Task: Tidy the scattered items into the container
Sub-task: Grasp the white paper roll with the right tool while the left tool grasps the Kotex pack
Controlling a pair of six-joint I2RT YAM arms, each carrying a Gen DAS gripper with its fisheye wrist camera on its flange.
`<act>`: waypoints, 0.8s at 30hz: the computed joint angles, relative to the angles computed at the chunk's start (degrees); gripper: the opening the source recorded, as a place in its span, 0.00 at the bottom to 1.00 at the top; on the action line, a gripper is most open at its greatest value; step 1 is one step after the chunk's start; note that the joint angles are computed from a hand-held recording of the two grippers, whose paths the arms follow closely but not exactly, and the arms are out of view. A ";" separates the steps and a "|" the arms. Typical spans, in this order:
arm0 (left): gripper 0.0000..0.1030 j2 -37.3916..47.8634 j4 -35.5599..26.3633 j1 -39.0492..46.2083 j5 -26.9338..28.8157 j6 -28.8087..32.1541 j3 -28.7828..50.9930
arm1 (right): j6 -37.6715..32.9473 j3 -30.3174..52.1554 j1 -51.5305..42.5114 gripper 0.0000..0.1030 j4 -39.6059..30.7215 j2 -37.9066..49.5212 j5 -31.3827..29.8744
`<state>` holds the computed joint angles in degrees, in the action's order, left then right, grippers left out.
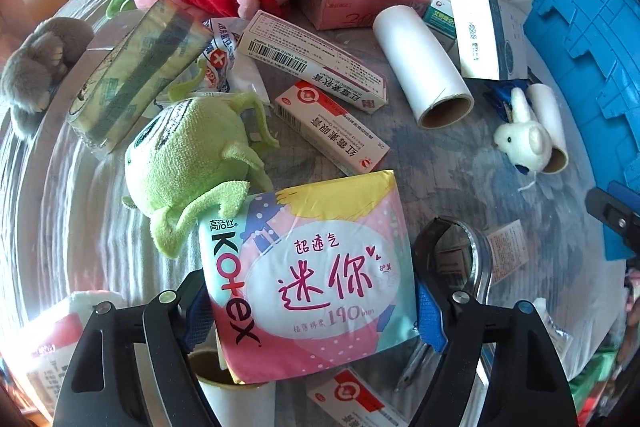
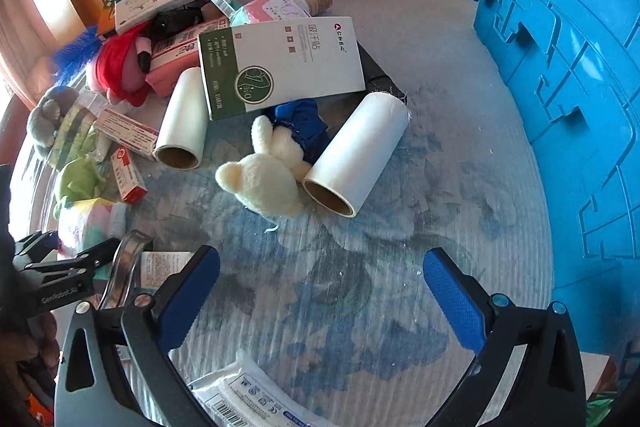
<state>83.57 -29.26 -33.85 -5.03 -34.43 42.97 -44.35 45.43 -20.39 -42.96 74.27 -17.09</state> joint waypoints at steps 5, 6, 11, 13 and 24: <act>0.77 -4.72 -1.82 0.91 0.02 1.65 0.09 | 5.93 0.67 3.76 1.00 7.86 5.80 2.39; 0.77 -5.23 -2.51 1.16 0.18 1.99 0.50 | 7.09 0.77 4.51 1.00 9.67 6.94 2.97; 0.77 -6.80 -3.10 2.44 0.93 3.78 0.45 | 12.85 2.67 7.29 1.00 17.88 14.07 6.14; 0.77 -5.73 -2.85 1.36 0.08 3.39 0.77 | 14.43 3.75 8.12 1.00 19.79 16.90 7.21; 0.77 -7.28 -1.53 2.37 2.34 6.03 -0.83 | 16.48 6.06 10.18 0.51 18.50 20.83 6.86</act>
